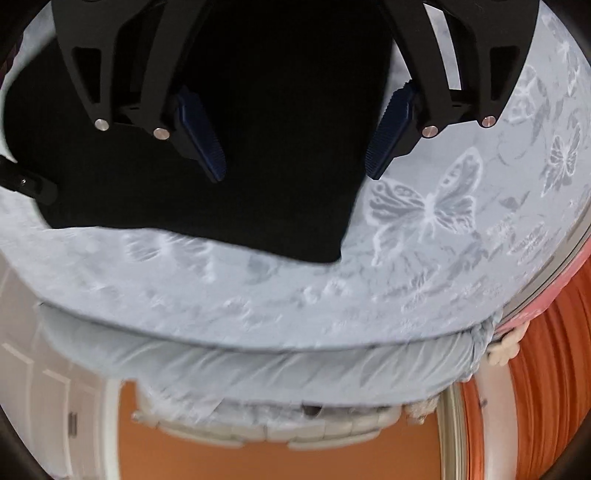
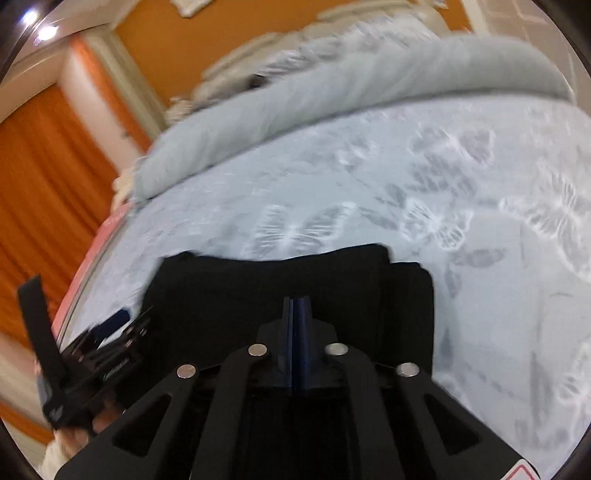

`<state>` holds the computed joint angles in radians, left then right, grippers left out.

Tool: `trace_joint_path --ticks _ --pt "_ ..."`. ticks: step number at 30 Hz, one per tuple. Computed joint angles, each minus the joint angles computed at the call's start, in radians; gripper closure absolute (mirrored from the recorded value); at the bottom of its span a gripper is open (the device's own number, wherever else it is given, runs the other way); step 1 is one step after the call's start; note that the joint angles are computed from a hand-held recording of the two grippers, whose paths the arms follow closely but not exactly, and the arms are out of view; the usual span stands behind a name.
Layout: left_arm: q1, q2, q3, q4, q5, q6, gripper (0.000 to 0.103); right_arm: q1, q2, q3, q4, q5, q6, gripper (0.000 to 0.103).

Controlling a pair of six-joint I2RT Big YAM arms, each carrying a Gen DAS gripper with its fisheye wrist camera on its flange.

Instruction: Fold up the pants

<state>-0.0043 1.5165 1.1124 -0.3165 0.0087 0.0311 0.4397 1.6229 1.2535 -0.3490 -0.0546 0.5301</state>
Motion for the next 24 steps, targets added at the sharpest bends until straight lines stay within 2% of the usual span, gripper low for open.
trace_joint_path --ticks 2,4,5,6,7,8,9,10,11,13,16,19,20,22,24 --pt "0.014 -0.056 -0.043 0.007 0.015 0.039 0.027 0.038 -0.065 -0.053 -0.021 0.004 -0.067 0.099" --pt "0.023 -0.082 -0.076 -0.001 0.005 0.077 0.027 0.06 -0.068 -0.068 -0.085 0.023 -0.104 0.103" --pt "0.026 -0.067 -0.082 -0.036 -0.003 0.088 0.027 0.058 -0.066 -0.091 -0.085 0.035 -0.124 0.103" --pt "0.027 -0.041 -0.072 -0.07 -0.006 0.095 0.025 0.053 -0.068 -0.123 -0.035 0.024 -0.125 0.103" --pt "0.029 -0.03 -0.077 -0.062 0.0 0.083 0.024 0.04 -0.081 -0.145 -0.004 -0.005 -0.096 0.103" --pt "0.034 -0.044 -0.096 -0.036 0.0 0.059 0.024 0.038 -0.091 -0.139 -0.023 -0.01 -0.033 0.103" --pt "0.034 -0.064 -0.097 -0.059 -0.007 0.047 0.026 0.044 -0.101 -0.131 -0.048 0.006 0.009 0.103" --pt "0.034 -0.083 -0.087 -0.099 -0.008 0.029 0.031 0.066 -0.129 -0.113 -0.115 0.056 0.061 0.1" --pt "0.04 -0.12 -0.087 -0.14 0.012 0.017 0.032 0.085 -0.161 -0.116 -0.144 0.079 0.069 0.097" --pt "0.039 -0.242 -0.136 -0.15 0.005 0.039 0.031 0.135 -0.227 -0.12 -0.214 0.165 0.077 0.095" --pt "0.027 -0.392 -0.198 -0.197 -0.029 0.087 0.025 0.211 -0.329 -0.152 -0.289 0.267 0.113 0.094" --pt "0.032 -0.539 -0.256 -0.272 -0.035 0.112 0.025 0.288 -0.413 -0.19 -0.338 0.337 0.169 0.092" --pt "0.037 -0.584 -0.272 -0.306 -0.029 0.116 0.024 0.31 -0.435 -0.203 -0.352 0.365 0.186 0.089" --pt "0.046 -0.646 -0.29 -0.374 -0.01 0.114 0.024 0.355 -0.468 -0.22 -0.381 0.415 0.214 0.068" --pt "0.059 -0.705 -0.315 -0.431 0.015 0.106 0.024 0.406 -0.5 -0.243 -0.403 0.478 0.243 0.066"
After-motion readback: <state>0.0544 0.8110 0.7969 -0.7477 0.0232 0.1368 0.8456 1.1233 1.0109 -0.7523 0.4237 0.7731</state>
